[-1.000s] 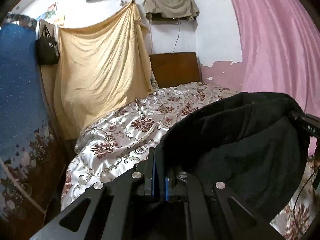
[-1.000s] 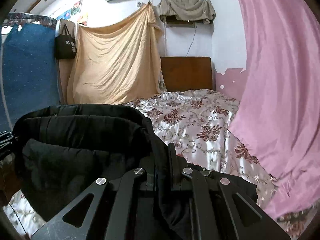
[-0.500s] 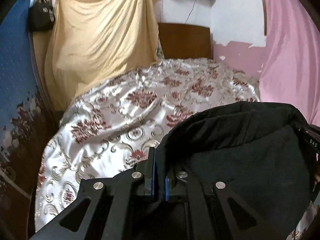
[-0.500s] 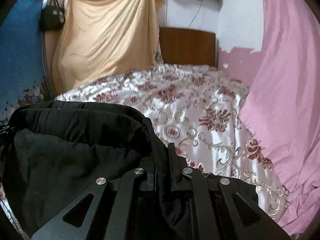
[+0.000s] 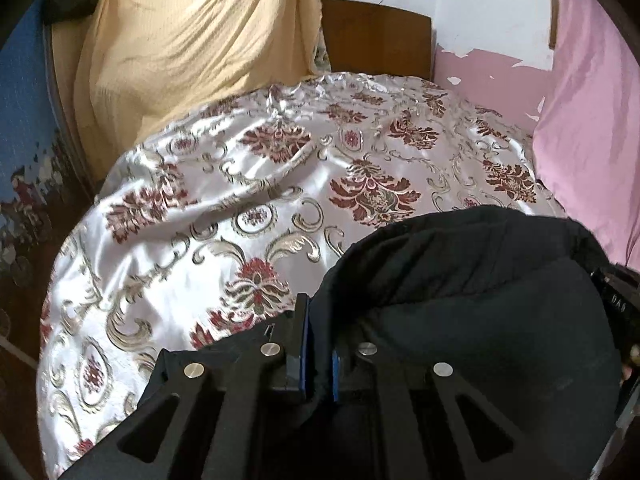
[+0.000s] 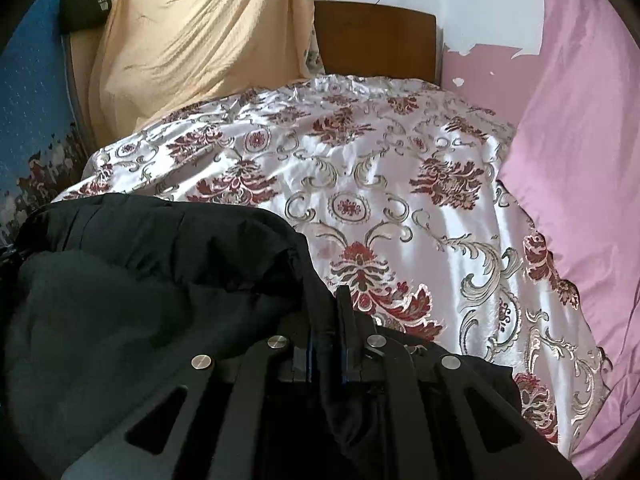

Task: Fold large clothes
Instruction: 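Lift the held hem with both grippers and fold it toward the collar, then open both grippers and press down on the folded jacket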

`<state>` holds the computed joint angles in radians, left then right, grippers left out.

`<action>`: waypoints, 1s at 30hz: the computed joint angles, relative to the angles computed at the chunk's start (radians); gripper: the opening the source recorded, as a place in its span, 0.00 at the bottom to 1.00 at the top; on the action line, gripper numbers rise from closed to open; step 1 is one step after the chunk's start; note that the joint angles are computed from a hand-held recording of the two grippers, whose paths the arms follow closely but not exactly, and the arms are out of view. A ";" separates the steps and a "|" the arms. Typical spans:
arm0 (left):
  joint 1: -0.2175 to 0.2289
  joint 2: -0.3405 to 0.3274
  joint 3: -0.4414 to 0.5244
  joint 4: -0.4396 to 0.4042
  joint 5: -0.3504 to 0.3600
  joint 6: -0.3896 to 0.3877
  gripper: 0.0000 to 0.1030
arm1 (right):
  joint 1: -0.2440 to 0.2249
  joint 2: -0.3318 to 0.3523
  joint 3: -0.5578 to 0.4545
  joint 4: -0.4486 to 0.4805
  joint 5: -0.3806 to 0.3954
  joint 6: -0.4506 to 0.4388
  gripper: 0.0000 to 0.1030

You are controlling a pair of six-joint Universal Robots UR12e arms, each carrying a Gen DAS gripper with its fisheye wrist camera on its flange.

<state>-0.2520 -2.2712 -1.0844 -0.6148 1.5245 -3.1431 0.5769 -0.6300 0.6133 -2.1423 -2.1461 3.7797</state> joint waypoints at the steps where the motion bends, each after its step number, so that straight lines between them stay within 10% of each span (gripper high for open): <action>1: 0.002 0.001 0.000 0.000 -0.007 -0.021 0.10 | -0.002 0.001 -0.001 0.001 0.006 -0.003 0.09; 5: 0.011 0.015 -0.021 0.024 -0.041 -0.069 0.19 | 0.001 -0.008 0.022 -0.043 0.001 -0.030 0.11; 7: 0.013 0.024 -0.036 0.056 -0.051 -0.068 0.39 | -0.001 -0.017 0.035 -0.055 0.015 -0.043 0.13; 9: 0.013 0.041 -0.069 0.143 -0.052 -0.089 0.87 | -0.001 -0.029 0.055 -0.079 0.019 -0.061 0.21; 11: 0.014 0.055 -0.101 0.240 -0.056 -0.115 0.88 | 0.002 -0.042 0.079 -0.129 -0.001 -0.075 0.50; 20: 0.008 0.156 -0.294 0.381 -0.190 -0.039 0.94 | 0.042 -0.132 0.254 -0.369 0.025 -0.140 0.80; 26: -0.005 0.188 -0.428 0.475 -0.262 0.040 0.95 | 0.081 -0.160 0.368 -0.468 0.056 -0.171 0.81; 30: -0.032 0.155 -0.383 0.441 -0.175 0.091 0.95 | 0.088 -0.127 0.337 -0.443 0.020 -0.218 0.81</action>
<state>-0.2843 -2.1160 -1.4673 -0.1741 1.3491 -3.0519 0.6651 -0.7565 0.9503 -2.5855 -2.1261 3.5612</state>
